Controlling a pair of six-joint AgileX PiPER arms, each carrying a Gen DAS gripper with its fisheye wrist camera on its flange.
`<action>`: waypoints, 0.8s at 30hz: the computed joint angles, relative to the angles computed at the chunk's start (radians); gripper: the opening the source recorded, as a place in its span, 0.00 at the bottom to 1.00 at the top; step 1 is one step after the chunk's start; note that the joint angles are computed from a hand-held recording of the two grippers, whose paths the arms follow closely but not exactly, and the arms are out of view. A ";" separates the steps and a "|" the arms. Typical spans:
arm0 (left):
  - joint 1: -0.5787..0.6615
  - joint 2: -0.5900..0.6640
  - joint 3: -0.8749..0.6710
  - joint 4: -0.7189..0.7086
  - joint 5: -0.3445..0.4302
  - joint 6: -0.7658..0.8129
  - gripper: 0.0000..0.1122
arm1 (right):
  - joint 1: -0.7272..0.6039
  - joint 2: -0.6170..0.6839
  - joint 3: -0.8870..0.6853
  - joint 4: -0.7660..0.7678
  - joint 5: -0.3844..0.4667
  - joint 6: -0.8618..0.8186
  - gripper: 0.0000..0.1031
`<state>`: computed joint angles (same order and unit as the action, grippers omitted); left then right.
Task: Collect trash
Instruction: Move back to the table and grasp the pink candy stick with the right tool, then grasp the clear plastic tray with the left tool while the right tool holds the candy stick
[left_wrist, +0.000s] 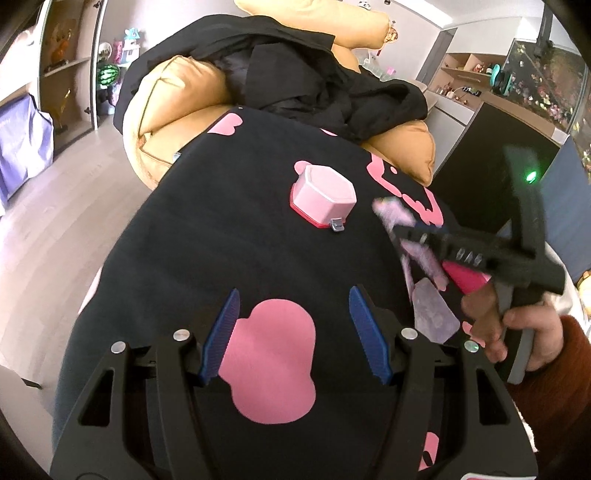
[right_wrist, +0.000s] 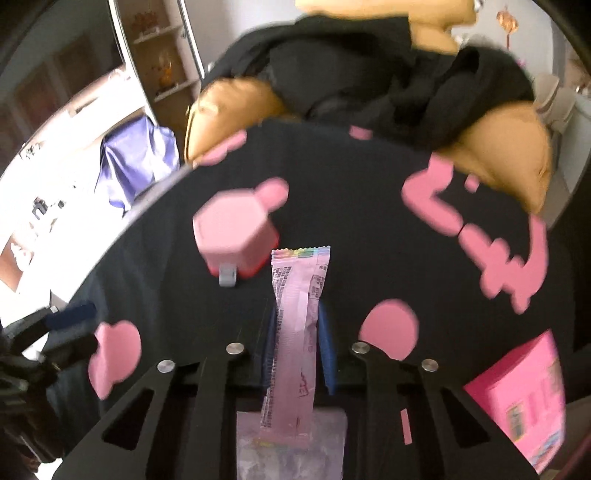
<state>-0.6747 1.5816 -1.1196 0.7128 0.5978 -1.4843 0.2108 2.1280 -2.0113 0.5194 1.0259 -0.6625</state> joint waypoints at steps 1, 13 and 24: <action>-0.001 0.003 -0.001 -0.003 -0.006 0.000 0.52 | -0.008 -0.017 0.008 0.014 -0.016 -0.006 0.21; -0.035 0.117 -0.122 -0.133 -0.052 0.141 0.52 | -0.154 -0.192 0.200 0.082 -0.128 -0.135 0.21; -0.091 0.291 -0.343 -0.414 -0.043 0.368 0.46 | -0.374 -0.360 0.581 0.285 -0.179 -0.374 0.21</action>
<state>-0.7656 1.8725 -1.4630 0.2989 0.5549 -1.1163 -0.1629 1.7681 -1.4300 0.8041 0.8466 -1.0360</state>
